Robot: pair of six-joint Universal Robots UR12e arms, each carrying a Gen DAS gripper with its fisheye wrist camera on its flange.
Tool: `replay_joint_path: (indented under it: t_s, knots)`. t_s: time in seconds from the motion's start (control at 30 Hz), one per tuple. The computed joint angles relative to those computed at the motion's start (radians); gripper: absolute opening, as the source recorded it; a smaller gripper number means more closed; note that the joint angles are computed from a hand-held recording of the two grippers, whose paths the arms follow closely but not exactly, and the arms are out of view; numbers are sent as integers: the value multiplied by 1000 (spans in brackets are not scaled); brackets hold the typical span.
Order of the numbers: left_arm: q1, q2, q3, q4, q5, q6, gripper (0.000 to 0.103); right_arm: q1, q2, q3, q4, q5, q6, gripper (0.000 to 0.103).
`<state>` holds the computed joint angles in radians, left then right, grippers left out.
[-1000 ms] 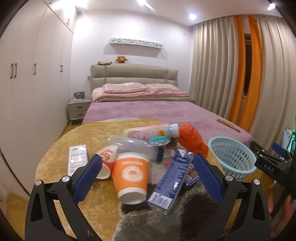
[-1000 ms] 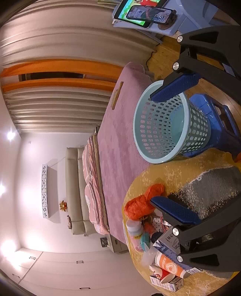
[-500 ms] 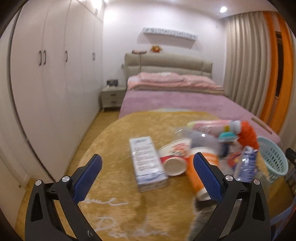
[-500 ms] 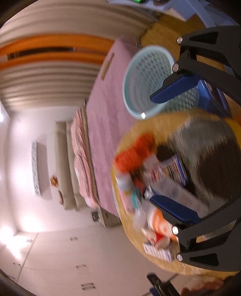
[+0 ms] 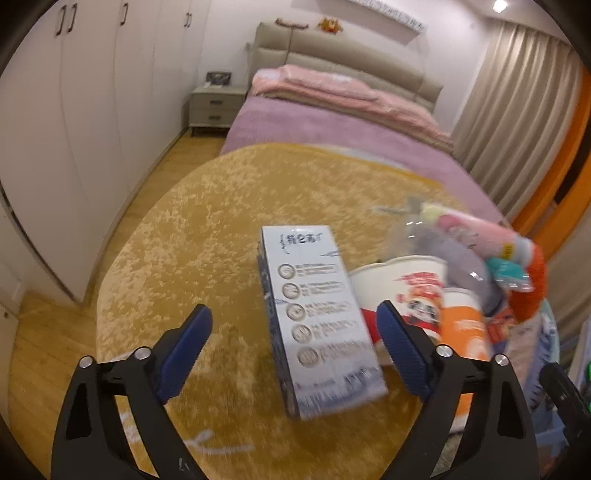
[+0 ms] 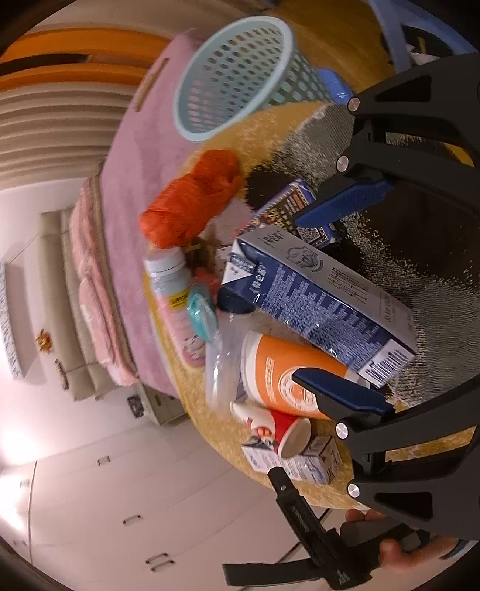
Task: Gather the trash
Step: 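Grasp the white milk carton with left gripper while right grasps the blue carton, then carry both cartons over the blue basket and open both grippers to drop them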
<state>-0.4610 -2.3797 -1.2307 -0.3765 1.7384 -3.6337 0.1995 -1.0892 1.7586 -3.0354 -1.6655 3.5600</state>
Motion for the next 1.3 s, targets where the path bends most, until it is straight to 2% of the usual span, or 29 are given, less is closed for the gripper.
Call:
replay_joint_path:
  t_s: [0.13,0.33,0.4,0.43,0.47,0.5,0.6,0.77,0.87,1.0,1.2,1.3]
  knots:
    - [8,-13,18,-38,-38,1,83,-8,19,-28,65,29,28,74]
    - [2,-31,49,-105,-29,8,83,-12,38,-51,124,68,41,74]
    - [-3,-33,52,-118,-6,19,79,-9,33,-43,107,59,23,67]
    - [-5,-31,51,-123,2,23,76,-6,30,-39,102,47,8,61]
    - [-7,-29,46,-121,9,23,68,-4,27,-36,98,36,-5,54]
    - [-9,-25,39,-116,19,21,59,-4,24,-33,95,34,-14,51]
    - [-12,-10,10,-80,31,15,52,-12,12,-12,76,52,-34,42]
    - [-19,21,-41,-6,74,-9,51,-35,-4,17,16,74,-34,37]
    - [-29,38,-61,35,117,-6,51,-56,-19,42,-41,129,-22,37]
    - [-45,51,-65,89,142,20,51,-62,-36,57,-93,123,-39,37]
    - [-81,34,-8,136,145,94,51,-91,-67,97,-187,87,-32,37]
    - [-102,8,51,147,109,134,51,-115,-85,120,-225,48,-18,37]
